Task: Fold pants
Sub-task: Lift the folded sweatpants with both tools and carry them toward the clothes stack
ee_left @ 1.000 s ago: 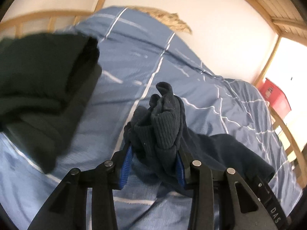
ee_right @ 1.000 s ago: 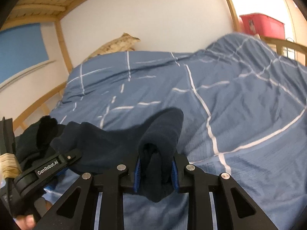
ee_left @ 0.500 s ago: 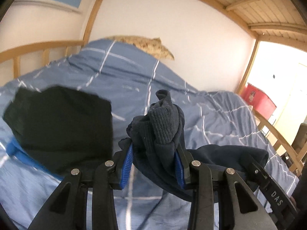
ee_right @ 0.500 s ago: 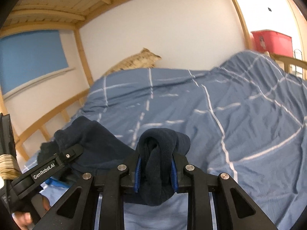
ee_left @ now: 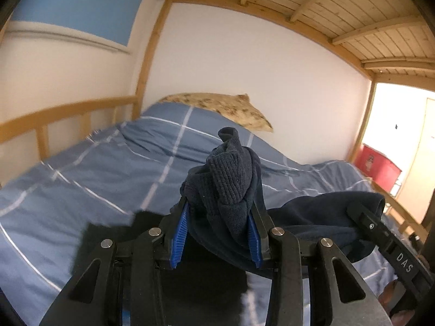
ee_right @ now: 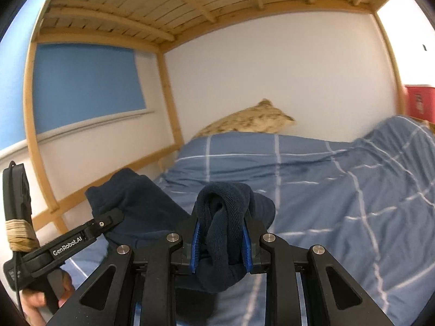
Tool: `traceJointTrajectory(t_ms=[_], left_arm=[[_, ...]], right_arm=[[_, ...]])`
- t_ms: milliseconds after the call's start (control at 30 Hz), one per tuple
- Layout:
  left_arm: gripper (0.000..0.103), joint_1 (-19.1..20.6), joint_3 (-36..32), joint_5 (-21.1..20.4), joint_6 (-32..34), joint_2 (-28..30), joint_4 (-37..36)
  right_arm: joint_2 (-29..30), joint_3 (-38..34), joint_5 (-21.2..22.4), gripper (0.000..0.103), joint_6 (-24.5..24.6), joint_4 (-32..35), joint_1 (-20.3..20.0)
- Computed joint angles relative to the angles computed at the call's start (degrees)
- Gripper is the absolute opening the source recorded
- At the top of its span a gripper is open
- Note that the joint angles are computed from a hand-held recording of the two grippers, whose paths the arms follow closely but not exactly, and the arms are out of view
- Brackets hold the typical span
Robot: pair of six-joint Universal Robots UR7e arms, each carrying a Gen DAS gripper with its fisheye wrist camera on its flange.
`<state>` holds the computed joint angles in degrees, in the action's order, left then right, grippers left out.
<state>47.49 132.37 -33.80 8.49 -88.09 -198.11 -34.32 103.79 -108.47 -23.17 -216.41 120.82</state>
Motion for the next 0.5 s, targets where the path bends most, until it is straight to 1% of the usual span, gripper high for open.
traceJointTrajectory(t_ms=[100, 267, 300, 400, 467, 500], left_arm=[[0.038, 3.6, -2.1, -2.3, 5.2, -0.3, -2.2], [0.038, 8.1, -3.1, -5.2, 10.1, 0.0, -5.4], [0.038, 9.3, -2.7, -5.6, 10.2, -0.1, -5.3], [0.038, 12.3, -0.8, -6.2, 6.4, -1.3, -2.1], [0.038, 13.6, 1.1, -5.8, 5.0, -1.9, -1.6], [0.038, 14.1, 2.0, -5.7, 3.5, -2.5, -1.0]], right_arm=[[3.6, -5.1, 1.2, 0.025, -0.6, 2.5, 0.5], [8.2, -9.3, 3.3, 0.025, -2.1, 3.0, 0.4], [9.0, -9.6, 3.4, 0.026, -2.1, 3.2, 0.3], [11.1, -9.3, 2.4, 0.026, -1.9, 4.0, -0.2], [12.0, -7.6, 2.7, 0.026, -1.2, 3.4, -0.7], [12.2, -6.3, 3.1, 0.026, -0.2, 3.5, -1.0]])
